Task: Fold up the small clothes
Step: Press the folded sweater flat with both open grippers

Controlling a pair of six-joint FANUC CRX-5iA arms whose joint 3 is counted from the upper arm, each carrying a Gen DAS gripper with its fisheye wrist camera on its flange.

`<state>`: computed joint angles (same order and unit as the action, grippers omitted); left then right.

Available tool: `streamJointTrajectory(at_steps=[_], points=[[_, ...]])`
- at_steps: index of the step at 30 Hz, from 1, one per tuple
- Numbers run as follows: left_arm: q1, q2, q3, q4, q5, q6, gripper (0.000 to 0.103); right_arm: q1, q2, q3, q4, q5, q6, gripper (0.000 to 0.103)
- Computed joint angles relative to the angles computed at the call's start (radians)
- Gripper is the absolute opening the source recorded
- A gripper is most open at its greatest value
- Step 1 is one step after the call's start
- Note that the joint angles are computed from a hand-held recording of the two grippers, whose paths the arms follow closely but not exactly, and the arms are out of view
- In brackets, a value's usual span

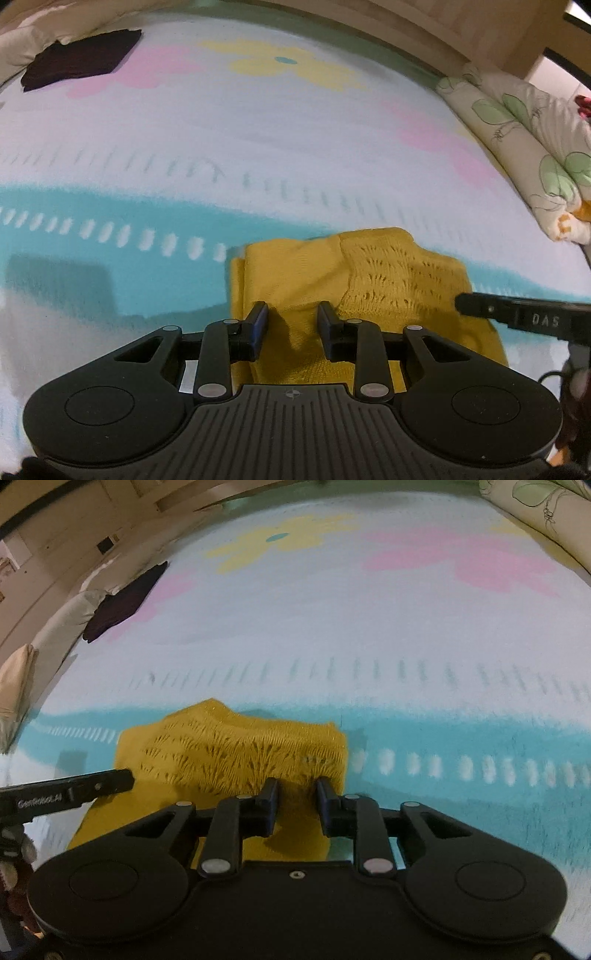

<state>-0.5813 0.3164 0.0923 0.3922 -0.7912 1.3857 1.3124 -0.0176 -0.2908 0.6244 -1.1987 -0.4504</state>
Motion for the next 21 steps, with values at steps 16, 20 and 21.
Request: streamJointTrajectory(at_steps=[16, 20, 21], points=[[-0.041, -0.117, -0.098, -0.174, 0.021, 0.047, 0.083, 0.104, 0.087, 0.139, -0.061, -0.194, 0.015, 0.066], [-0.017, -0.145, -0.145, -0.122, 0.059, 0.030, 0.089, 0.123, 0.064, 0.085, -0.033, -0.177, -0.080, 0.073], [-0.014, -0.157, -0.151, -0.122, 0.063, 0.032, 0.089, 0.134, 0.062, 0.087, -0.021, -0.195, -0.098, 0.074]])
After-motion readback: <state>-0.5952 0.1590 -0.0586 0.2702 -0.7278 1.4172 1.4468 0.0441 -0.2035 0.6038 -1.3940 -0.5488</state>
